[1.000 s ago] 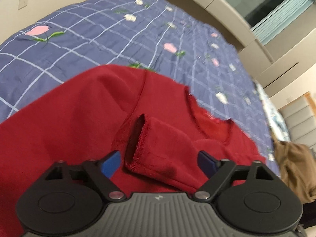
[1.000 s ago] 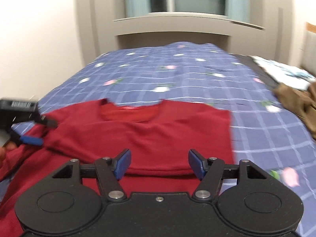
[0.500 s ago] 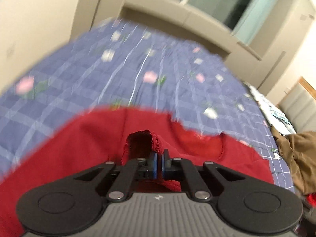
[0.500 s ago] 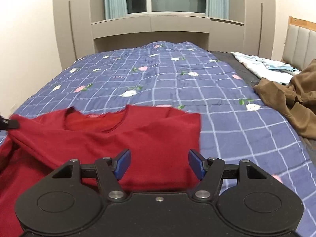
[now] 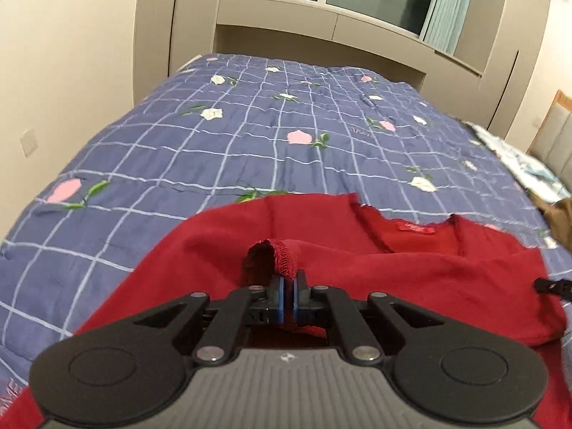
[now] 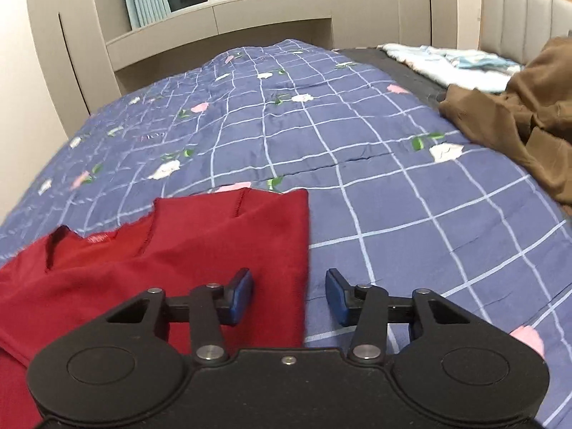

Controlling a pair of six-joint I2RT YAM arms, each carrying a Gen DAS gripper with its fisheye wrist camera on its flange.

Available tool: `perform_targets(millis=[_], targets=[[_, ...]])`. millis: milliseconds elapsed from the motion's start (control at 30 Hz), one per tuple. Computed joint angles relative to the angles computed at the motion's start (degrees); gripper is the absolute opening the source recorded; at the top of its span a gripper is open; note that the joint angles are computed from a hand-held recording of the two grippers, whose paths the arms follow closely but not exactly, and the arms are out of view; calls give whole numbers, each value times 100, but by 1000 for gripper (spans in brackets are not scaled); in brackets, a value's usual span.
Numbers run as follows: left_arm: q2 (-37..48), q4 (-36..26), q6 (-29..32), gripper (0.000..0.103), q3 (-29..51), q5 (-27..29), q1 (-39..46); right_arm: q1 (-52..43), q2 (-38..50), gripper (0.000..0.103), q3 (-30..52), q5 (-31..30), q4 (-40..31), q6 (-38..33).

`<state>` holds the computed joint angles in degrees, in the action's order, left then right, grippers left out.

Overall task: Fold small clothes
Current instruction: 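Grasp the other sleeve cuff with the left gripper, then fold the held sleeve across the sweater body and open the left gripper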

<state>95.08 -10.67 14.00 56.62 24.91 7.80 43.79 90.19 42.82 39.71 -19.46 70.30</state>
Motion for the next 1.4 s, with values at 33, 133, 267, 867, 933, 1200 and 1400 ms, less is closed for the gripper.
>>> perform_targets(millis=[33,133,267,867,933,1200,1400], targets=[[10,59,71,4,-42,-113,-47,31,132,47,104,54,-118,-30],[327,-177,205,4,143,-459,-167,80,423,49,241,203,-197,-211],[334,-216,165,12,95,-407,-106,173,465,55,376,342,-512,-183],[-2333,-2179,693,102,-958,1204,1907,2658,786,102,1954,989,-2099,1235],[-2482,-2525,976,102,-1087,1404,2494,2860,1017,102,2239,1017,-2079,1186],[-1920,-2866,732,102,-1081,1523,4481,3319,1760,102,3176,944,-2235,1037],[-1302,-2580,-138,100,-911,1476,5118,3470,2000,102,3413,822,-2411,1232]])
